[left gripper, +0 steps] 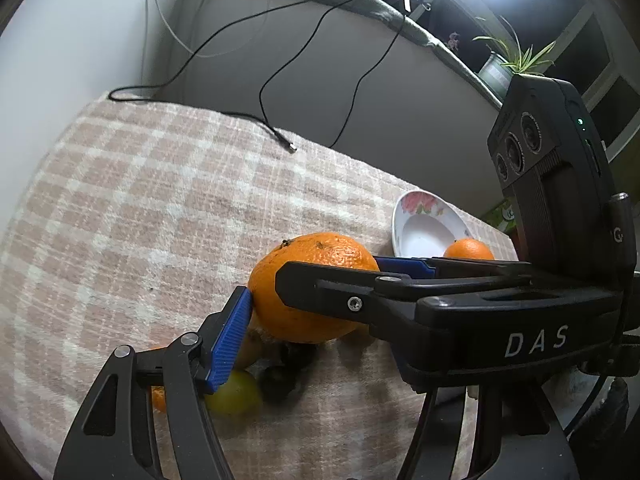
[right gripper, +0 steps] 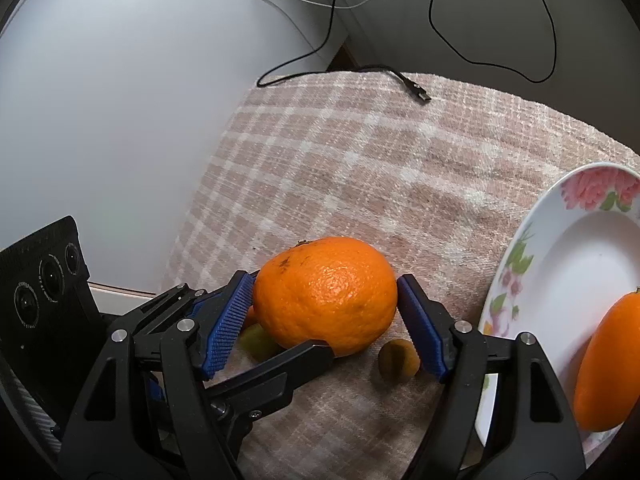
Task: Organize fruits
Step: 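Close the right gripper on the bumpy orange and lift it, then carry the bumpy orange into the plate beside the first orange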
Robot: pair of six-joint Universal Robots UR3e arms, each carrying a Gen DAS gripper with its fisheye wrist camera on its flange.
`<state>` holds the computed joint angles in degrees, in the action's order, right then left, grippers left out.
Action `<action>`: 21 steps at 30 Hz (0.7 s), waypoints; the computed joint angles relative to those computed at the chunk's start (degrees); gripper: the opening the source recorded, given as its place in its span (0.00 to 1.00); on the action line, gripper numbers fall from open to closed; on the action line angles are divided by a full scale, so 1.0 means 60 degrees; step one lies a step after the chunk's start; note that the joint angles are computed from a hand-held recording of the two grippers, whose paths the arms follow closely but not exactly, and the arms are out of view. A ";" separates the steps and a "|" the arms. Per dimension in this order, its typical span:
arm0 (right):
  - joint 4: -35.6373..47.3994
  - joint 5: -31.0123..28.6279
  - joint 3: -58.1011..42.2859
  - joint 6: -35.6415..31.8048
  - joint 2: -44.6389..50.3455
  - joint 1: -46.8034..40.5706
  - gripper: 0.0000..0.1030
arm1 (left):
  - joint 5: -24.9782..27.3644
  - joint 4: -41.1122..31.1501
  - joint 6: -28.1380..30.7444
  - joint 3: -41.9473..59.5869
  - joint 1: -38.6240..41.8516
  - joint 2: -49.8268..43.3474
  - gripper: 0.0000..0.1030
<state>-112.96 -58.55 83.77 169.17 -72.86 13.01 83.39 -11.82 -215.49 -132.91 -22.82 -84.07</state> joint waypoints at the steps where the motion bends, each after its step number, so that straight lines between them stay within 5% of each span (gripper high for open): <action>1: 0.0015 0.0063 0.0008 -0.0013 -0.0052 -0.0032 0.75 | 0.0164 -0.0117 -0.0042 0.0109 -0.0125 0.0053 0.63; 9: 0.0324 0.0272 0.0131 -0.0399 -0.0766 -0.0326 0.75 | 0.0849 -0.0746 -0.0170 0.0884 -0.0757 0.0203 0.63; 21: 0.1205 0.0544 0.0699 -0.1625 -0.1963 -0.1715 0.75 | 0.1352 -0.1077 -0.0335 0.3200 -0.1804 -0.1598 0.63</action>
